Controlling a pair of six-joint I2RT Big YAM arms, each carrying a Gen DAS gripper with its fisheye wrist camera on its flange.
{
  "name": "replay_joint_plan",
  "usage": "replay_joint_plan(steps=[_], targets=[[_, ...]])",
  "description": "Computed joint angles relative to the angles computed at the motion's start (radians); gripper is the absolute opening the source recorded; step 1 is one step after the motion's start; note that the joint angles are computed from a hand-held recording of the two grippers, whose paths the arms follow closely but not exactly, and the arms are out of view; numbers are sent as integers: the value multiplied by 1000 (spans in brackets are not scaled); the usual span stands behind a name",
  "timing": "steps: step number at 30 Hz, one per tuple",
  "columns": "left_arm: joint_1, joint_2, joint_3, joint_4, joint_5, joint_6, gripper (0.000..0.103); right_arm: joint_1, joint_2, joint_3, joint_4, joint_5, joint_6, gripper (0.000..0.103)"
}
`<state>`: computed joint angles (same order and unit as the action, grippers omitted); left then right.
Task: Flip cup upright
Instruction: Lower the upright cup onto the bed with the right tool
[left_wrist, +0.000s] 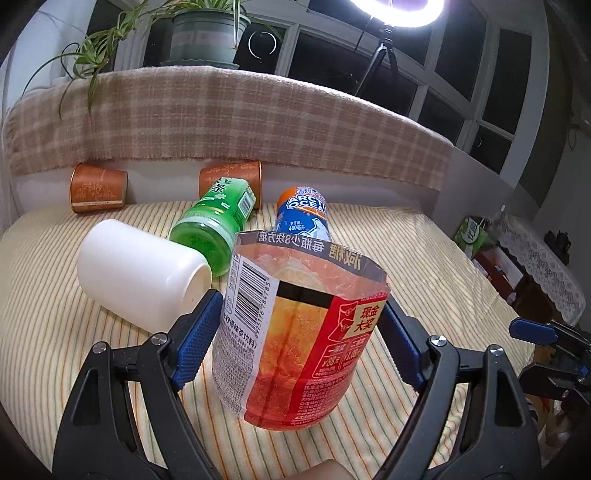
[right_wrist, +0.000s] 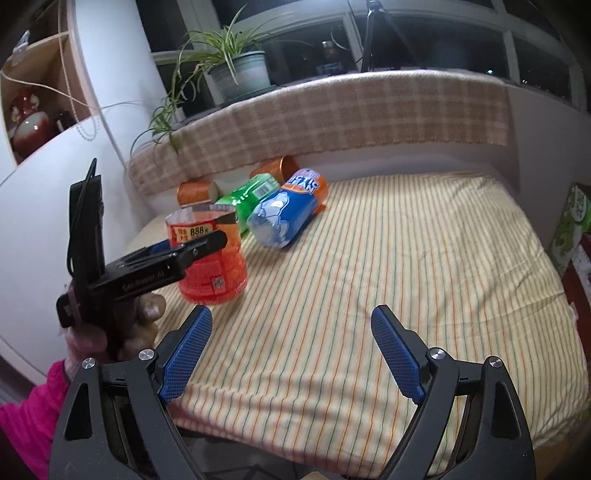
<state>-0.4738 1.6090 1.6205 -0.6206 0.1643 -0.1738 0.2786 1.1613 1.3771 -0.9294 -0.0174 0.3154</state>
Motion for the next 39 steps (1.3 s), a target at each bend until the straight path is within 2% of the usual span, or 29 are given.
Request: replay_joint_plan(steps=[7, 39], targets=[[0, 1, -3, 0, -1, 2, 85, 26, 10, 8, 1, 59, -9, 88], [14, -71, -75, -65, 21, 106, 92, 46, 37, 29, 5, 34, -12, 88]])
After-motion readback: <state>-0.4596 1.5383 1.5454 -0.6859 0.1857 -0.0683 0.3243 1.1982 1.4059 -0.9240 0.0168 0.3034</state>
